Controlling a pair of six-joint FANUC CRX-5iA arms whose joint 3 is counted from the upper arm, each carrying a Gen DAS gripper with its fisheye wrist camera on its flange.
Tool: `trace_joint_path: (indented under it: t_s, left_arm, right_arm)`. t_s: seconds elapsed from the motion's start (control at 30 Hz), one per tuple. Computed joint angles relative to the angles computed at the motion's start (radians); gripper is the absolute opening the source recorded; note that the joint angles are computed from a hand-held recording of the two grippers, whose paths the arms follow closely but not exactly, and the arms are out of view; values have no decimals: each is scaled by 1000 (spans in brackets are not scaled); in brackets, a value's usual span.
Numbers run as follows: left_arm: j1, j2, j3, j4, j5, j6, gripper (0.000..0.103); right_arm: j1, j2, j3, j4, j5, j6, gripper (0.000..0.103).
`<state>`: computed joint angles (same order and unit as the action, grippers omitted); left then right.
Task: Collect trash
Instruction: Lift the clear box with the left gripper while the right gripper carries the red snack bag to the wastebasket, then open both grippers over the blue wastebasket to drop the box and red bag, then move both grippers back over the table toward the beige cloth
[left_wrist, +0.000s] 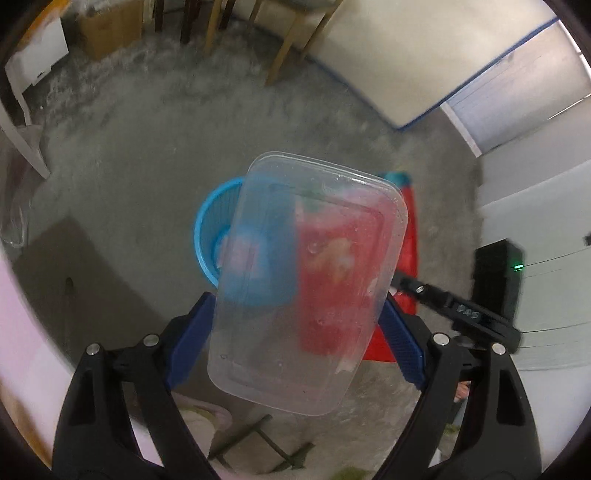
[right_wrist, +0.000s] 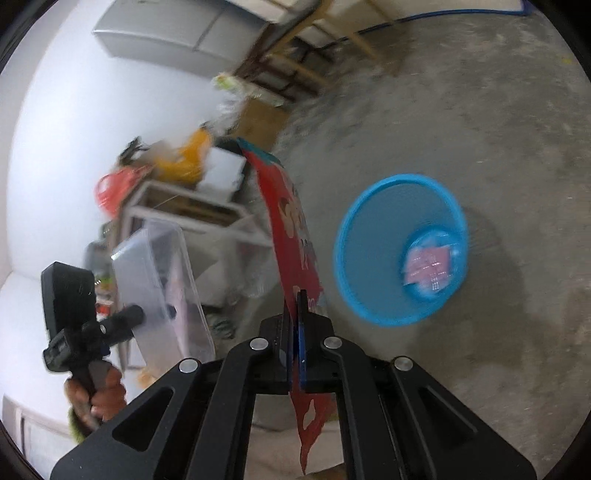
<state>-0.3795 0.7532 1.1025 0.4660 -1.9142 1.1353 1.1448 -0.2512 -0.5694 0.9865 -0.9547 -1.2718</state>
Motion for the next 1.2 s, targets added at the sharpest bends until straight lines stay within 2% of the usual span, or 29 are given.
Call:
trace_joint_path:
  t_s: [0.17, 0.2, 0.27, 0.37, 0.47, 0.6, 0.77, 0.87, 0.97, 1.03, 1.07, 1.2]
  left_arm:
    - [-74, 103, 87, -92, 4, 110, 84]
    - [-88, 117, 94, -118, 26, 122, 85]
    - [-90, 133, 95, -134, 47, 131, 86]
    - [-97, 193, 171, -154, 39, 183, 86]
    - [-84, 152, 77, -116, 105, 174, 89]
    - [-66, 88, -45, -71, 173, 131, 89]
    - [-46, 51, -84, -8, 190, 114, 89]
    - [-29, -9, -141, 29, 229, 62, 89]
    - [10, -141, -287, 75, 321, -38, 89]
    - [43, -224, -378, 119, 364, -103, 89]
    - [66, -279, -440, 145, 391, -146, 89]
    - [161, -463, -634, 208, 464, -274, 89]
  right_arm:
    - [-94, 27, -35, -87, 73, 24, 2]
    - [-122, 31, -47, -100, 99, 30, 4]
    - [-187, 37, -93, -98, 197, 15, 6]
    - [-256, 60, -136, -103, 300, -17, 8]
    - [-272, 76, -170, -66, 332, -101, 21]
    - [-277, 71, -205, -9, 350, -174, 24]
    - [-247, 56, -210, -16, 303, -178, 24]
    - [-200, 40, -197, -61, 239, -132, 24]
    - [-156, 32, -168, -125, 184, -59, 24]
    - [-128, 23, -159, -143, 162, -34, 28]
    - [-109, 21, -146, -156, 144, -16, 33]
    - [-44, 14, -106, -136, 85, 16, 41]
